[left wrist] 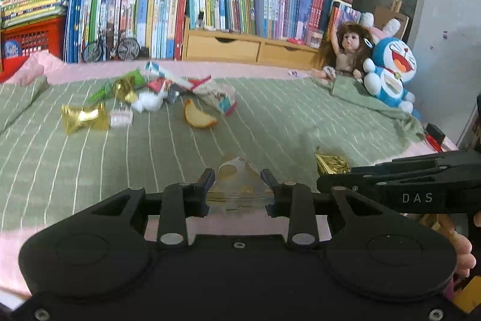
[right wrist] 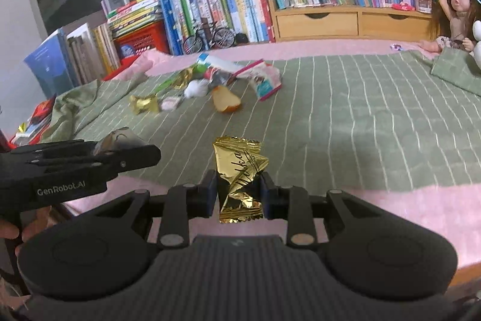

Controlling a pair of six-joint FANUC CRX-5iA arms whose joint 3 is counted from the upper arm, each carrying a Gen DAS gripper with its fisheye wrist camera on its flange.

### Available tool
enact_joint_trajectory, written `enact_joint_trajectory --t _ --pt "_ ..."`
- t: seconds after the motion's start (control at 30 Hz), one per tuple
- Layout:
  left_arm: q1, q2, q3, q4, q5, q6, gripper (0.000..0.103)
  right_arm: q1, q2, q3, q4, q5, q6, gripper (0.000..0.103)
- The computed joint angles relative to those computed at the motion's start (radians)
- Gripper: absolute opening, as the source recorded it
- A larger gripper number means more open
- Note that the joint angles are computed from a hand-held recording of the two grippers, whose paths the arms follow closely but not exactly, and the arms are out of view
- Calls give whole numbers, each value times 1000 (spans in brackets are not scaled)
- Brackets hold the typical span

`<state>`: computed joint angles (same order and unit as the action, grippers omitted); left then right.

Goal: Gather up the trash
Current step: 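Carry both held wrappers over the bed edge down into the black bag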

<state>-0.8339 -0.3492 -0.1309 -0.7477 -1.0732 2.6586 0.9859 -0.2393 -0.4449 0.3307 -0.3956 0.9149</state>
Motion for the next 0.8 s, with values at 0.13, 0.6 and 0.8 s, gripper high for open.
enact_joint_trajectory --t 0.13,0.6,0.8 --pt "-45 -24 -30 0 -25 40 31 38 -28 -10 -41 -48 54 34" --pt "-95 -72 -143 122 -62 85 31 139 -32 10 -219 -272 270 34" --pt "-48 -70 -206 229 -39 65 31 147 11 28 -288 -344 323 34"
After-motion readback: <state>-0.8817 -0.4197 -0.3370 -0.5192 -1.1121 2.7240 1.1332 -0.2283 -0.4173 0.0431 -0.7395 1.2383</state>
